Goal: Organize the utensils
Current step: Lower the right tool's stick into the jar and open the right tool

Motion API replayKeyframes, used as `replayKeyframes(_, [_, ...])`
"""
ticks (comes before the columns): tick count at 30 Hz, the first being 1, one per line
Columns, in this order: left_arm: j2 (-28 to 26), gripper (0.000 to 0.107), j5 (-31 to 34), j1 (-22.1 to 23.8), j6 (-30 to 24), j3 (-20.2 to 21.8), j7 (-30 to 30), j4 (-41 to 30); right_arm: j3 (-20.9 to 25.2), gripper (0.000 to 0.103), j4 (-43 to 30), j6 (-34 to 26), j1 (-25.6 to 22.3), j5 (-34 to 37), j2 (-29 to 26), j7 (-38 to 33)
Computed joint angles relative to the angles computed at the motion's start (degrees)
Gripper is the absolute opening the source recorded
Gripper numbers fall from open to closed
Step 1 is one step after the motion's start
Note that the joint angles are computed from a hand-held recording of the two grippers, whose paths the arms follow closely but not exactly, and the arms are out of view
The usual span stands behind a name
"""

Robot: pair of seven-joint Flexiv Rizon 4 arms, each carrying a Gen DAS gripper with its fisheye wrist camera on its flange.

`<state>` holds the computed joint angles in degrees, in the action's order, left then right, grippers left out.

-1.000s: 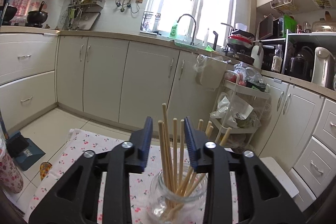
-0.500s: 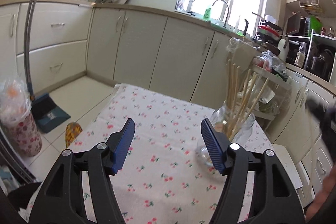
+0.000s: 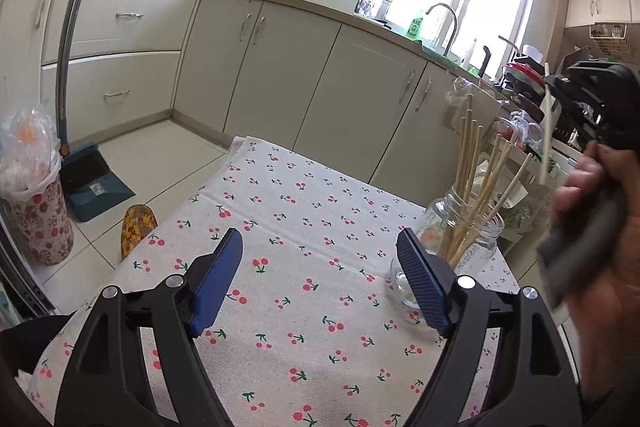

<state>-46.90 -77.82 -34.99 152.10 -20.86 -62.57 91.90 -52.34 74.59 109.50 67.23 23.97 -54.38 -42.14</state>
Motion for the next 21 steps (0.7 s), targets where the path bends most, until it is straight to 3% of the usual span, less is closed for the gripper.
replayKeyframes(6, [0.36, 0.077, 1.73, 0.24, -1.21, 0.61, -2.3, 1.3, -10.88, 0.006, -2.97, -6.13, 2.14, 0.26, -8.52, 6.66])
replayKeyframes(11, [0.2, 0.078, 2.64, -0.01, -1.49, 1.15, -2.69, 1.28, -15.39, 0.006, -1.65, -6.37, 3.5, -2.57, -11.88, 10.71])
replayKeyframes(15, [0.08, 0.079, 2.72, -0.18, -1.38, 1.31, -2.72, 1.17, -16.77, 0.006, 0.11, -5.32, 4.39, -6.46, -12.39, 11.85])
replayKeyframes(21, [0.02, 0.081, 2.32, -0.1, -1.37, 1.16, -2.41, 0.85, -13.3, 0.006, 2.85, -3.89, 4.87, -8.99, -10.51, 9.76])
